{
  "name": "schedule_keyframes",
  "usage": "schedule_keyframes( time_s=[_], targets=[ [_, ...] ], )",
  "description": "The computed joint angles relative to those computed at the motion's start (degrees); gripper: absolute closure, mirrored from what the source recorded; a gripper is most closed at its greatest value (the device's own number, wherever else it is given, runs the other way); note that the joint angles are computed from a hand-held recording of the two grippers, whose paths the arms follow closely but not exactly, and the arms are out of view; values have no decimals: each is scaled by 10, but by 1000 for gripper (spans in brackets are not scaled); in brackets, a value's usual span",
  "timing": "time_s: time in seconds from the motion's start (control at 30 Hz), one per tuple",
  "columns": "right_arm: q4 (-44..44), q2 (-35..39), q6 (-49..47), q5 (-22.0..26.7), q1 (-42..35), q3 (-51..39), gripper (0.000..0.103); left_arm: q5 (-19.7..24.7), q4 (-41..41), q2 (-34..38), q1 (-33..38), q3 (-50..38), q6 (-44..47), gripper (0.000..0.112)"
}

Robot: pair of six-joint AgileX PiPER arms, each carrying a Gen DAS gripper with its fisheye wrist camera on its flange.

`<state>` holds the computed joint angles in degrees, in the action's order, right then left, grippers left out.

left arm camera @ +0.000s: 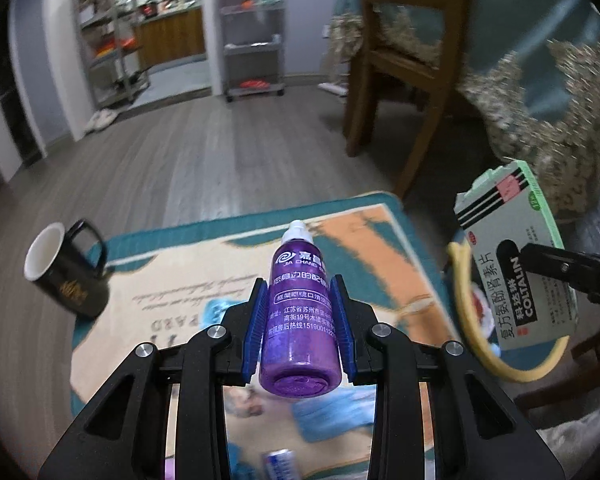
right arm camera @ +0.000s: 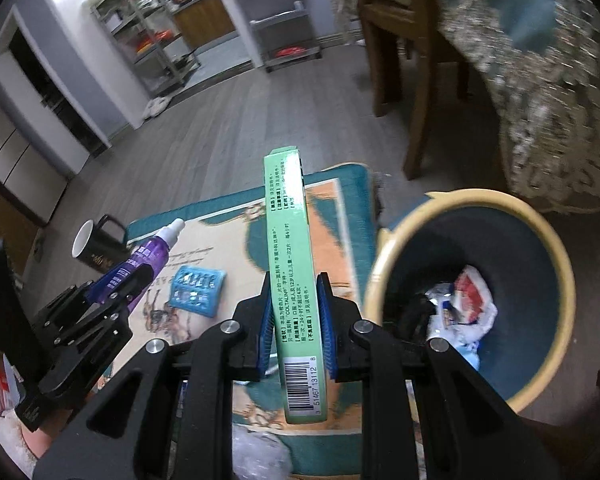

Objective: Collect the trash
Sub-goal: 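Carry both items over the bucket and open both tools to drop them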

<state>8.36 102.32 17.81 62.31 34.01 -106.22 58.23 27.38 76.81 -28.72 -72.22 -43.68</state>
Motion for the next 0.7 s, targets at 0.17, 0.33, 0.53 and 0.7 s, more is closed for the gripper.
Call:
schedule_keyframes(
  time_s=[0.17, 0.33, 0.53, 0.7],
  targets=[
    [-7, -26, -38, 31, -40, -1, 84, -4, 6, 40, -47, -52, 1, 78],
    [-8, -56, -91, 64, -107, 1, 84, -11, 5, 78, -83, -98, 6, 78],
    [35, -94, -116, 46, -202, 83, 84, -20, -8, 135, -116, -150, 22, 78],
    [23, -94, -122, 41, -214, 110, 84, -31, -29, 179, -132, -188, 36, 78]
  ],
)
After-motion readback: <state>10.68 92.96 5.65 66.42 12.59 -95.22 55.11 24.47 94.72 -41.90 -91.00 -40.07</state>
